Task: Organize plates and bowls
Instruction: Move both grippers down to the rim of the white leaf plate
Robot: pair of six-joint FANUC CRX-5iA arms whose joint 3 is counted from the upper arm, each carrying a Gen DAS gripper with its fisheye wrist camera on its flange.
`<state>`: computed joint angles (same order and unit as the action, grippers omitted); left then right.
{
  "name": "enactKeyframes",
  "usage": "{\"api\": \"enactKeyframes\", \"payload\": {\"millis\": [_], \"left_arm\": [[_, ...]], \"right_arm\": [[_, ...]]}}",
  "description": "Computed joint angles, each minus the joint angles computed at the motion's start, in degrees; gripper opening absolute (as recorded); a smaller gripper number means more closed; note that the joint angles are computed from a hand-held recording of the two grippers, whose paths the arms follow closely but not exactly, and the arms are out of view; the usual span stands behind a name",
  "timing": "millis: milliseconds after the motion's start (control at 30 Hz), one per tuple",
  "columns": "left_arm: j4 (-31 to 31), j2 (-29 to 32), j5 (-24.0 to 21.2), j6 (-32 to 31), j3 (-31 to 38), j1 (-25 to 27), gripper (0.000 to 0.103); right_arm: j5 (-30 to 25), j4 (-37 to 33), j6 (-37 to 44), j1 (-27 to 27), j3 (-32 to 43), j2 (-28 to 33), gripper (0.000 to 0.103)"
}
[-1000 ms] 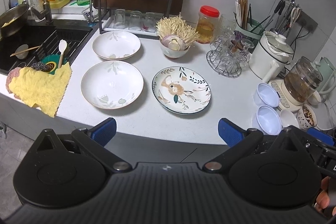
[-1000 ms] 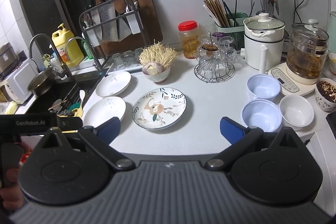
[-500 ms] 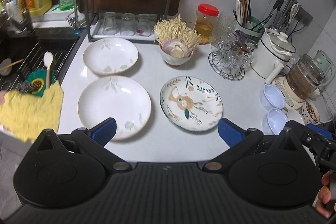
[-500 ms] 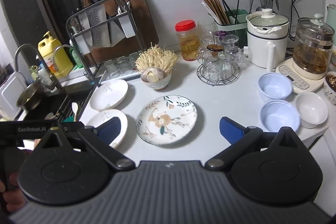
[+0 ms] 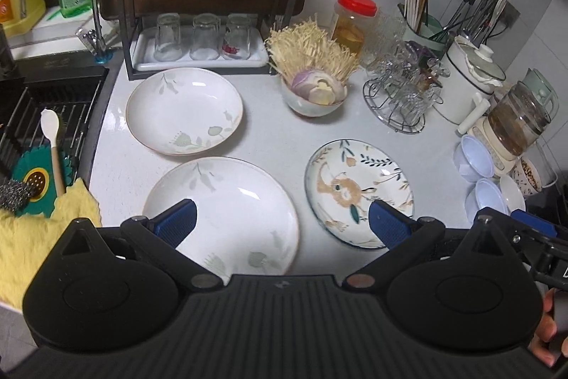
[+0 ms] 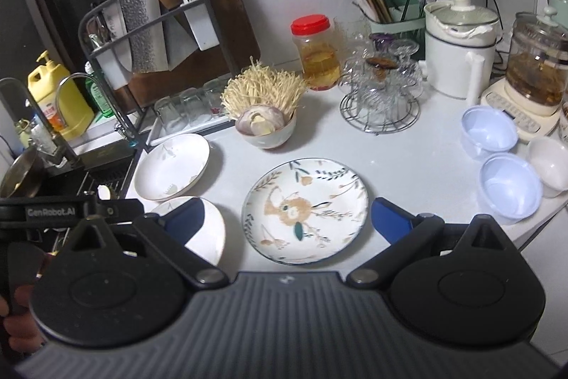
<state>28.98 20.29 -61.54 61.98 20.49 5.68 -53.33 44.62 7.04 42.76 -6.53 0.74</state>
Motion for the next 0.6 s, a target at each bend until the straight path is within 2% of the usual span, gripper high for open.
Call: {"api": "enactKeyframes", "payload": {"millis": [267, 400, 467, 533, 600], "left_arm": [[0.11, 9.87, -7.06, -4.57, 10.29, 3.08, 0.103], [0.4, 13.87, -9.25, -5.37, 13.91, 4.52, 0.103], [0.4, 16.09, -10.69, -4.71, 16.11, 5.08, 0.103], [0.84, 18.06, -11.92, -4.25, 17.92, 5.57, 0.103], [0.54, 19.84, -12.79, -4.01, 19.71, 5.77, 0.098]], "right_arm": [[-0.53, -5.53, -0.21, -0.04, 7.49, 7.81, 0.09], [-0.7, -11.05, 2.02, -0.32, 11.67, 11.62, 0.077], [-0.13, -13.49, 3.47, -0.55, 13.13, 13.13, 0.075], [-0.2, -16.14, 5.42, -0.84, 14.87, 14.68, 0.067], [-0.18, -19.3, 7.33, -1.33, 16.81, 16.14, 0.061]]}}
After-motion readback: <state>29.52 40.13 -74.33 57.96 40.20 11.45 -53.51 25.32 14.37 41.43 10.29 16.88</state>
